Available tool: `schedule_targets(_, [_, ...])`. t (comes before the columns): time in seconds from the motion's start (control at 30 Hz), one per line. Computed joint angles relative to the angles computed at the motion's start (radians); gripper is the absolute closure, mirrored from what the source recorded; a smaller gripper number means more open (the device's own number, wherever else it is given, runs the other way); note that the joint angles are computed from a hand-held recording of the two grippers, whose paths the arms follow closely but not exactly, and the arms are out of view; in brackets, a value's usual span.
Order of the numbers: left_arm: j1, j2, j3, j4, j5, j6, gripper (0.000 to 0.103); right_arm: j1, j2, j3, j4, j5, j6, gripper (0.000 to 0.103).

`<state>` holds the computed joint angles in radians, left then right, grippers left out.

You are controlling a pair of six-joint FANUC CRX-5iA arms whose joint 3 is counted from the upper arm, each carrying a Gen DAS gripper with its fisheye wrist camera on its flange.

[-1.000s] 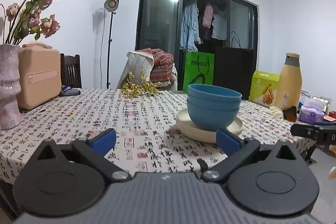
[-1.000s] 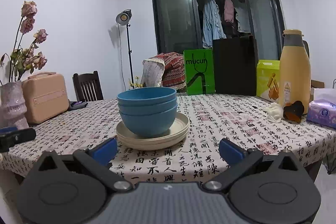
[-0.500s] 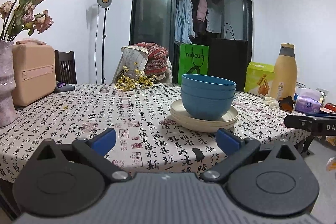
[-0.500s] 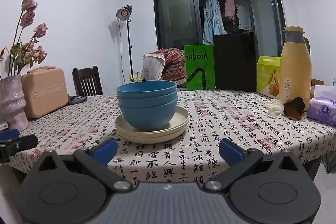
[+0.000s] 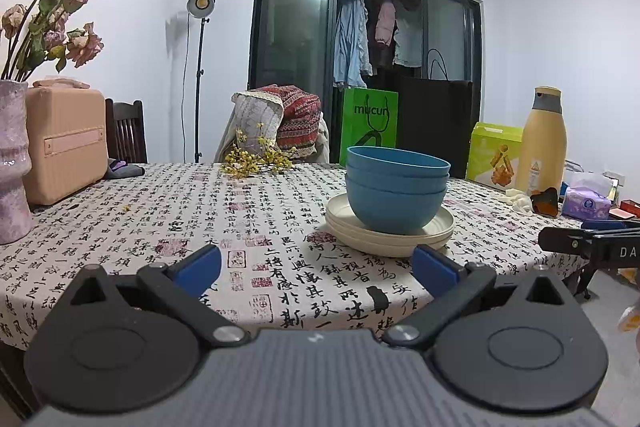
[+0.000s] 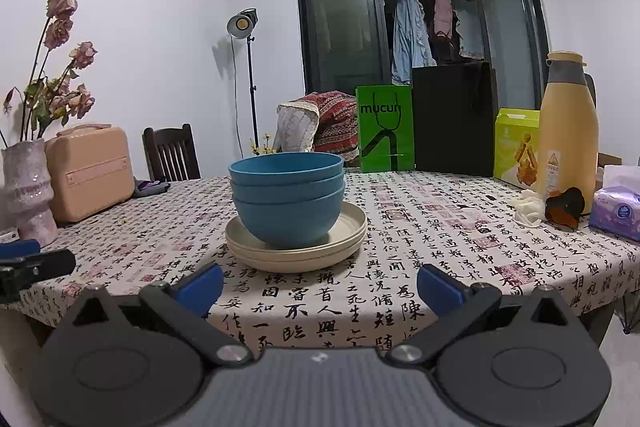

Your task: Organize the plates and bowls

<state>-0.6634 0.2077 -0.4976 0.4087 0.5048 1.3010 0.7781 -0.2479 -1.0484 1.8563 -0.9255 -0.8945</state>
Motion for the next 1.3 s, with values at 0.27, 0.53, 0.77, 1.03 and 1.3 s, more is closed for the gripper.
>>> schedule_targets(0.27, [0.002,-0.002,0.001,0.001,-0.007,0.011,0.000,-0.001,0.003,0.003,0.001,0.004,0.004,0.000])
schedule_targets(0.53, [0.005,-0.005,0.002,-0.015,-0.013,0.019,0.000,0.001,0.006,0.004,0.001,0.002,0.002,0.000])
schedule_targets(0.77, [0.006,-0.006,0.003,-0.015,-0.018,0.019,0.000,0.002,0.006,0.004,-0.001,0.002,0.004,0.000])
schedule_targets(1.03, [0.002,-0.005,-0.001,-0.003,-0.003,0.018,0.000,0.000,0.009,0.004,0.004,0.005,0.002,0.000])
schedule_targets(1.3, [0.005,-0.006,0.000,-0.017,-0.003,0.019,0.000,0.003,0.012,0.004,0.003,0.001,-0.001,0.000])
